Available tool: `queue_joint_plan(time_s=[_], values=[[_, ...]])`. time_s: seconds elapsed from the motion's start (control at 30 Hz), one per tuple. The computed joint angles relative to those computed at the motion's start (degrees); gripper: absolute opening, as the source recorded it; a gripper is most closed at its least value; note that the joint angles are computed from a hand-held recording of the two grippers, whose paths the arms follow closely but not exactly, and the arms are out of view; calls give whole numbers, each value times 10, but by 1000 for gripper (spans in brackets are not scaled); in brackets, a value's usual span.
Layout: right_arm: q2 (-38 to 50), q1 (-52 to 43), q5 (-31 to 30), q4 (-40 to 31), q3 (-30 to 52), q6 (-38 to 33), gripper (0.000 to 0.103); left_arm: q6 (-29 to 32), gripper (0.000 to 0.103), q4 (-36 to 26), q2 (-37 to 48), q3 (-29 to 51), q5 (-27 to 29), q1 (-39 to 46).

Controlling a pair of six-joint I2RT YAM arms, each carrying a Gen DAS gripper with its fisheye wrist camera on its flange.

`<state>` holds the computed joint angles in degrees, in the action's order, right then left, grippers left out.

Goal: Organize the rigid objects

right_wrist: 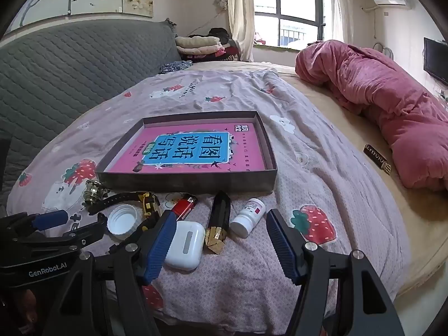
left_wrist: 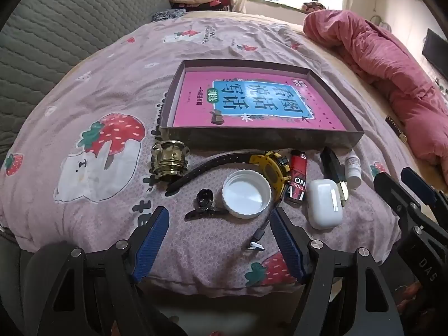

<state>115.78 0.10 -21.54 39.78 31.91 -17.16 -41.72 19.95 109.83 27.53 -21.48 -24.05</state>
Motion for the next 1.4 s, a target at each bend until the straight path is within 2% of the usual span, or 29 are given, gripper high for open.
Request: queue_joint_plan(time_s=[0.4,1.4], values=[[-9,-4,-2,2,-6,-6,66,9,76,16,4,-5,1,7],[-10,2,1,-4,-5,-4,66,7,76,-2,-9,-3,-4,2]])
